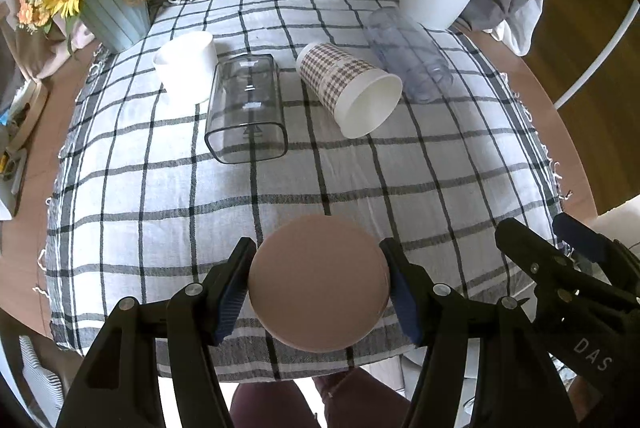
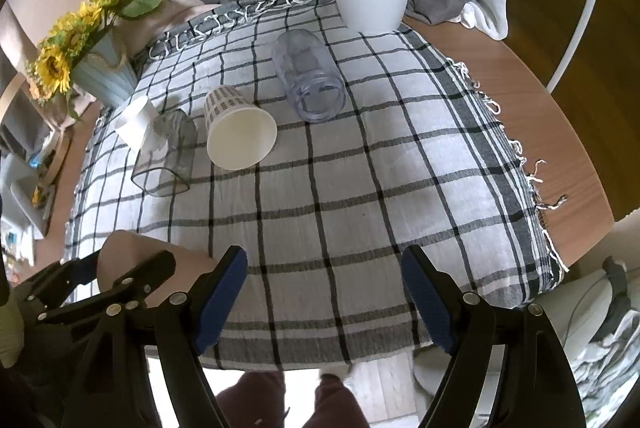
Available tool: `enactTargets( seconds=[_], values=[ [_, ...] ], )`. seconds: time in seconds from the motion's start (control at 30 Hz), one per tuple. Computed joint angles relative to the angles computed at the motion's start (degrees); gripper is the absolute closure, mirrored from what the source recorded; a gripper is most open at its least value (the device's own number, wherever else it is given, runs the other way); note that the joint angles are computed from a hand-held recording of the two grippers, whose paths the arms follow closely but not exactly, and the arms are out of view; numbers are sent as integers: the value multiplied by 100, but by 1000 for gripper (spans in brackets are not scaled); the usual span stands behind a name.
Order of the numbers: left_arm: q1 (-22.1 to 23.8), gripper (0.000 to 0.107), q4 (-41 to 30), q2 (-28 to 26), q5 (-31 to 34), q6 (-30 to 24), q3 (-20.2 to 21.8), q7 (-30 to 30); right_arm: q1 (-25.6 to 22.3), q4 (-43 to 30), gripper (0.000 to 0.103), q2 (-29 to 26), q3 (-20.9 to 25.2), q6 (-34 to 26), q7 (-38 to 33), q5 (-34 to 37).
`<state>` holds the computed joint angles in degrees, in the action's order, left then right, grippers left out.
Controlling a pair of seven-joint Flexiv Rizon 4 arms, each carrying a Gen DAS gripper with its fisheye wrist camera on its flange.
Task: Flip cup upside down
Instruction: 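Lower the pink cup rim-down onto the cloth and open the left gripper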
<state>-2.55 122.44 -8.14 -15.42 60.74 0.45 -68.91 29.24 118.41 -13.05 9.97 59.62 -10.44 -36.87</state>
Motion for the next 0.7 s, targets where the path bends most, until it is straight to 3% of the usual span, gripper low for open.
enactTargets(
  seconds=[0.1, 0.33, 0.7],
  values=[
    [-8, 41, -12, 0, 63, -31, 8, -30, 17, 15, 23, 27, 5, -71, 59, -15],
    [-42, 16, 84, 148, 391, 370, 79, -222, 38, 50, 17, 157, 20, -285, 252, -182],
    [42, 4, 635, 998, 251, 1057, 237, -334, -20, 269, 12, 850, 211, -537, 1105, -1368]
  ],
)
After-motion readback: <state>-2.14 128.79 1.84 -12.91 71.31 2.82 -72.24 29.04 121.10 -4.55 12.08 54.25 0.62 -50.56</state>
